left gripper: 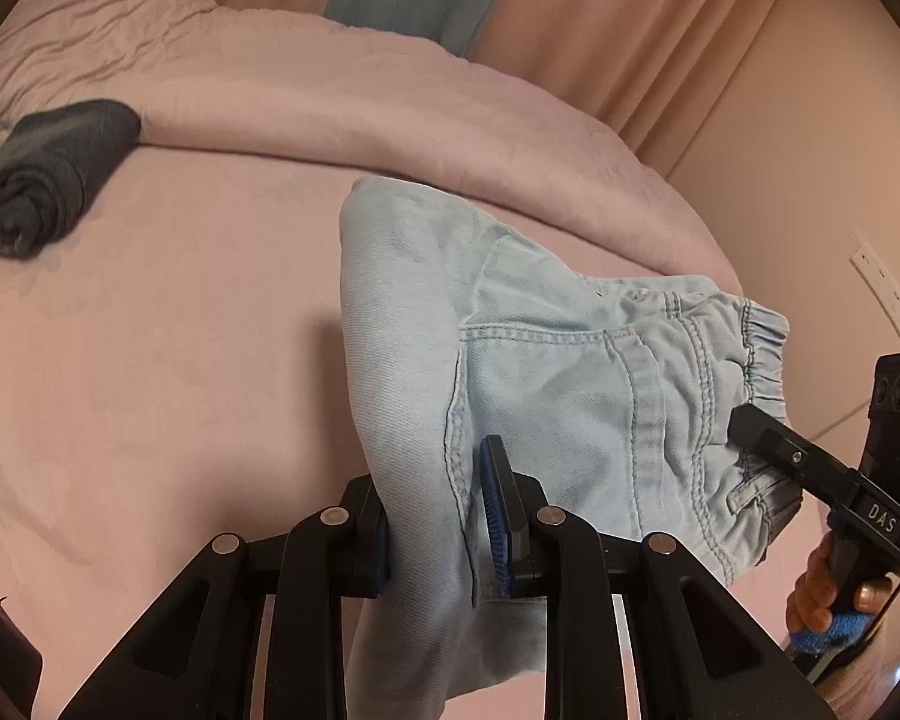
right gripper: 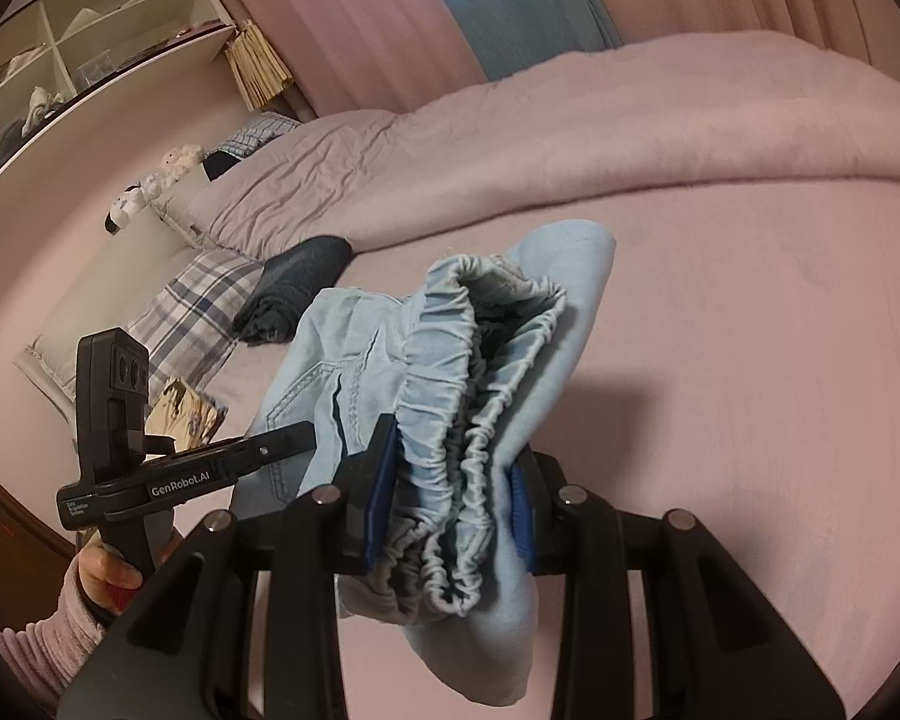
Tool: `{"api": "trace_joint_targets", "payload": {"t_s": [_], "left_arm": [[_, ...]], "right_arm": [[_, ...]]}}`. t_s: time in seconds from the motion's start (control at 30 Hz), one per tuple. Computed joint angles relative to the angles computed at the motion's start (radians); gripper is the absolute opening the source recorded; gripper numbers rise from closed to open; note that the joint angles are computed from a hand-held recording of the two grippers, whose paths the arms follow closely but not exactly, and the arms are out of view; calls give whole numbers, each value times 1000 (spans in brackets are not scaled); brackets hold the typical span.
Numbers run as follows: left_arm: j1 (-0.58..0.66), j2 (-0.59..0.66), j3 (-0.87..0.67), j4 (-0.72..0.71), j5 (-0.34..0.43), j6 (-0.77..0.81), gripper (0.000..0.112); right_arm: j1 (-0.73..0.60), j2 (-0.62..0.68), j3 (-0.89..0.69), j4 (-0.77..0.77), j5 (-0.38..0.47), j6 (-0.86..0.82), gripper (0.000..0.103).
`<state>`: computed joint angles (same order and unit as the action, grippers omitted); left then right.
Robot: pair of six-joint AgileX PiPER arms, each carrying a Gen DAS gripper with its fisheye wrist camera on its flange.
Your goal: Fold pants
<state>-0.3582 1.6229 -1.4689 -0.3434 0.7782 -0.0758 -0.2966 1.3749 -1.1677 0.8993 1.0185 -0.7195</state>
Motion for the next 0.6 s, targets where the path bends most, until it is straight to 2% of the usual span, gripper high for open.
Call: {"api": "trace_joint_targets", "payload": {"t_s": [0.2,0.33,0.43,0.6], "left_arm": [[25,86,-113,7,6,15,23],[52,188,-203,-23,11,27,23],[44,271,-264,20,13,1,23],[38,417,-382,59,69,-36,23]], "right_arm": [[66,96,-123,-15,-52,39,33],[100,187,-197,-22,-101,54,34],[131,264,-240,-70,-150,96,35],[166,391,-300,-169,-199,199,36]]}}
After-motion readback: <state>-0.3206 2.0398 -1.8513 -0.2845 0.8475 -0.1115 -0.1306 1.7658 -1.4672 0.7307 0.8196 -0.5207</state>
